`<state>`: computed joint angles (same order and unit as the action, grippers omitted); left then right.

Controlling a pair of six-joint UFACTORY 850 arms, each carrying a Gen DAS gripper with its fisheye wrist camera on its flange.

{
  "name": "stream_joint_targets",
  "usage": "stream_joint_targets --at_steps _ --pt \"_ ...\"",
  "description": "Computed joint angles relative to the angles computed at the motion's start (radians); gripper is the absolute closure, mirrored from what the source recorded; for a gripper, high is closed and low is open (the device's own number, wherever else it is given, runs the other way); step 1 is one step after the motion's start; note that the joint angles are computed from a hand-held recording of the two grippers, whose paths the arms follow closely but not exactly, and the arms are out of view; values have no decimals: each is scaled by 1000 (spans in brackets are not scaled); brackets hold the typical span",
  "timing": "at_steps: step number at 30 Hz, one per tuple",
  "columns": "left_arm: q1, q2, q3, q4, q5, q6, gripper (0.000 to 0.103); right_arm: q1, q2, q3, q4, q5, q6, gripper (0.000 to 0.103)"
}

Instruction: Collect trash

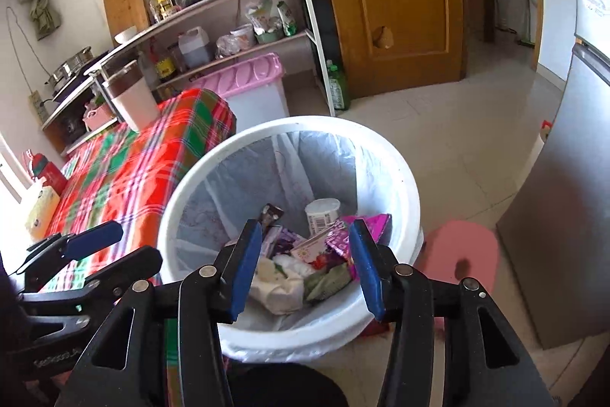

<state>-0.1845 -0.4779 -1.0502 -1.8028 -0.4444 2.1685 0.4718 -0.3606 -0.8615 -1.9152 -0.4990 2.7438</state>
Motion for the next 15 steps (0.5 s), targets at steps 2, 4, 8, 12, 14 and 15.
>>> stream_joint_targets --at_steps 2,4,8,12,14,15 --pt "10 18 31 -77 -11 84 34 28 11 15 8 -34 30 54" --pt "17 36 62 -148 -12 161 34 56 14 16 54 -58 3 54" --pt "33 76 127 -295 -39 311 34 121 13 16 173 -144 -99 54" --pt "45 109 174 -362 -64 378 34 162 14 28 203 -203 -66 54" --pt "52 123 196 -378 -79 402 34 175 19 40 193 -211 -38 54" --pt "56 129 204 -371 -85 394 34 186 17 40 207 -229 -47 54"
